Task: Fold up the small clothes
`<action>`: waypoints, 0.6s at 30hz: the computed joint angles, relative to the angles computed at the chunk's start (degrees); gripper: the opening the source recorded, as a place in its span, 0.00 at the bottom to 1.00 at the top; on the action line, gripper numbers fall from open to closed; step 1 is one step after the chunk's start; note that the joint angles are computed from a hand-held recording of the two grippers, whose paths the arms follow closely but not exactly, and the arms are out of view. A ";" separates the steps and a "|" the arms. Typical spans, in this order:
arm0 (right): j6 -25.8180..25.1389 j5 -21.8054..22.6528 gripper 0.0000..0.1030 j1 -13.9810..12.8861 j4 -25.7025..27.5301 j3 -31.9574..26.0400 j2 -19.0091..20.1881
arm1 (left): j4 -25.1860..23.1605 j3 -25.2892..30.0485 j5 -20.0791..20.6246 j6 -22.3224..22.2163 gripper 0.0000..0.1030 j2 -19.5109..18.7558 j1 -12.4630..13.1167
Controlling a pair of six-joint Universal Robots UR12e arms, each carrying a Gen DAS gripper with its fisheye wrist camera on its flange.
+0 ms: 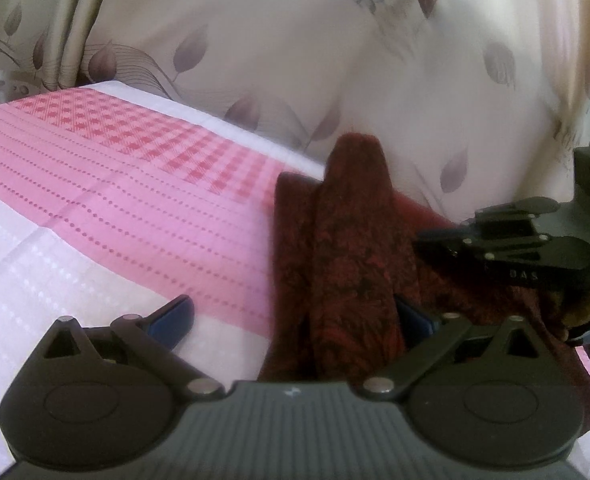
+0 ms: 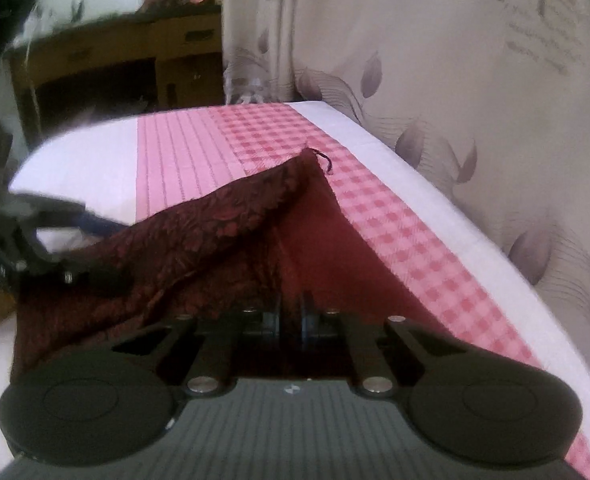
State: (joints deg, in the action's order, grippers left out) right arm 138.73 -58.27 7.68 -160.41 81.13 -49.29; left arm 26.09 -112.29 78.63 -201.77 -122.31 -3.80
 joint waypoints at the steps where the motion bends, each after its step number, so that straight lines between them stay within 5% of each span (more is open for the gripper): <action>1: -1.07 -0.87 0.11 0.22 -0.70 0.38 -0.21 | 0.09 0.00 -0.12 -0.07 1.00 -0.03 0.07; 4: -2.98 -1.42 0.10 0.42 -2.66 1.50 -0.88 | 0.47 -0.05 -0.13 -0.45 1.00 -0.09 0.12; 10: 3.76 -0.84 0.08 -0.22 -13.42 1.82 -0.28 | 1.56 -0.23 0.99 -2.26 1.00 -0.28 0.11; 18: -0.88 -14.55 0.07 2.78 -22.48 1.05 3.86 | 3.66 -1.15 5.94 -6.61 1.00 -0.15 -0.24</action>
State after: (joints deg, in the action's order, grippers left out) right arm 137.85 -72.82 10.46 -182.89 82.18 -45.43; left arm 29.75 -113.43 84.57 -208.38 -122.46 -4.04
